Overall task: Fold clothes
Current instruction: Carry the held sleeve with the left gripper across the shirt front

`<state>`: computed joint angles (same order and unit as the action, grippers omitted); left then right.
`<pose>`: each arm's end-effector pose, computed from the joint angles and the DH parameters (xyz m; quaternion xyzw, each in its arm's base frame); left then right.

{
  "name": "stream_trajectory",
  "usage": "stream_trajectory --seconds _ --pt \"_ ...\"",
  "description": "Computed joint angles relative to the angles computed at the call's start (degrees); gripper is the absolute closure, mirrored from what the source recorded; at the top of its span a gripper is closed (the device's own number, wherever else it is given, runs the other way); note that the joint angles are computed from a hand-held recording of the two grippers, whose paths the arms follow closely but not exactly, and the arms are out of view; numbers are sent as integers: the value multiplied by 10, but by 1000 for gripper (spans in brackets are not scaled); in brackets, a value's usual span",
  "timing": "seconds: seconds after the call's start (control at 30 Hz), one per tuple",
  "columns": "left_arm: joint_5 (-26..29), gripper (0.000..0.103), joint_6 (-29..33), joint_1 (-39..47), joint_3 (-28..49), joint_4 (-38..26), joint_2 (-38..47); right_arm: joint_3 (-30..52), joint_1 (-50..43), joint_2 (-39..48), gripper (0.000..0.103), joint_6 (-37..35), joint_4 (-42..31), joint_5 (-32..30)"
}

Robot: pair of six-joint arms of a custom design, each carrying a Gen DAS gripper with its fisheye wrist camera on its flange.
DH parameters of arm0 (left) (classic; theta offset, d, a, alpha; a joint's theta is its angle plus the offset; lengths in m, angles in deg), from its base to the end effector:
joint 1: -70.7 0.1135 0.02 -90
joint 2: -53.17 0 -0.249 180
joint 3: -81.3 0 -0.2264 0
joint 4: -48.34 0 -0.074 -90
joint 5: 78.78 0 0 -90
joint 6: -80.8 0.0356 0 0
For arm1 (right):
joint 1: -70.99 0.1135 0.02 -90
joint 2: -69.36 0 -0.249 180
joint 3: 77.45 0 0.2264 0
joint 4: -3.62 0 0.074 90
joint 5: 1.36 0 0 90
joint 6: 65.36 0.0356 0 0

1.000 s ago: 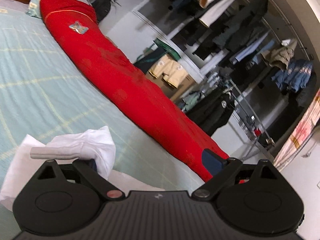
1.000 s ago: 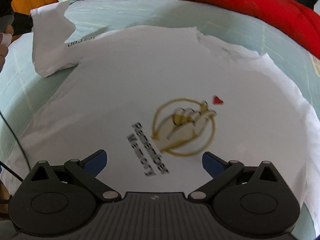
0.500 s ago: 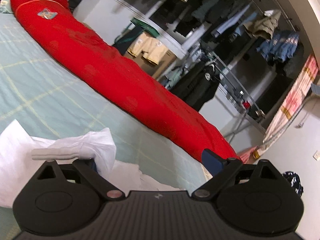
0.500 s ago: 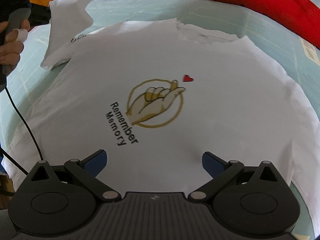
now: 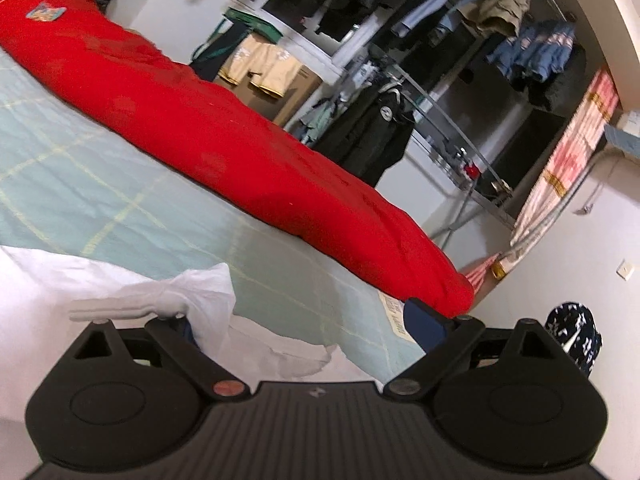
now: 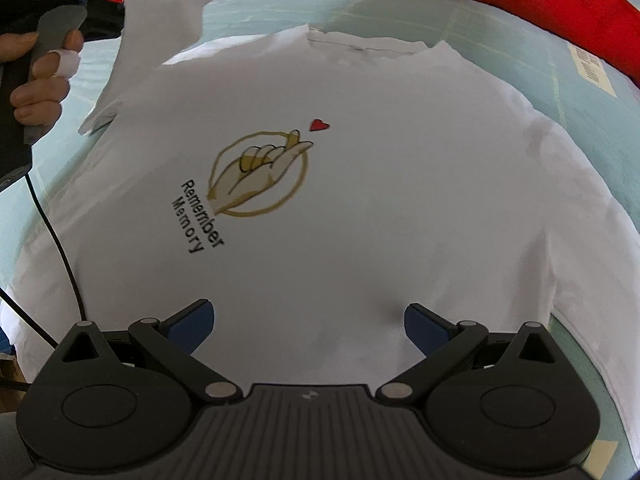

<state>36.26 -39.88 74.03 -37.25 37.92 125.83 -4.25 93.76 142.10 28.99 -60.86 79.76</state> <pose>0.2671 0.0004 0.2680 -0.1197 0.8079 -0.3039 0.4906 0.2010 0.0903 0.2550 -0.1727 0.9562 0.1259 0.2002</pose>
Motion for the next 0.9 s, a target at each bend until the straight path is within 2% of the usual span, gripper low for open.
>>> stream_trajectory --seconds 0.27,0.9 --pt "-14 9 -5 -53 14 21 32 -10 -16 -12 0 -6 -9 -3" --pt "24 9 16 -126 68 23 100 -21 12 -11 0 19 -7 17"
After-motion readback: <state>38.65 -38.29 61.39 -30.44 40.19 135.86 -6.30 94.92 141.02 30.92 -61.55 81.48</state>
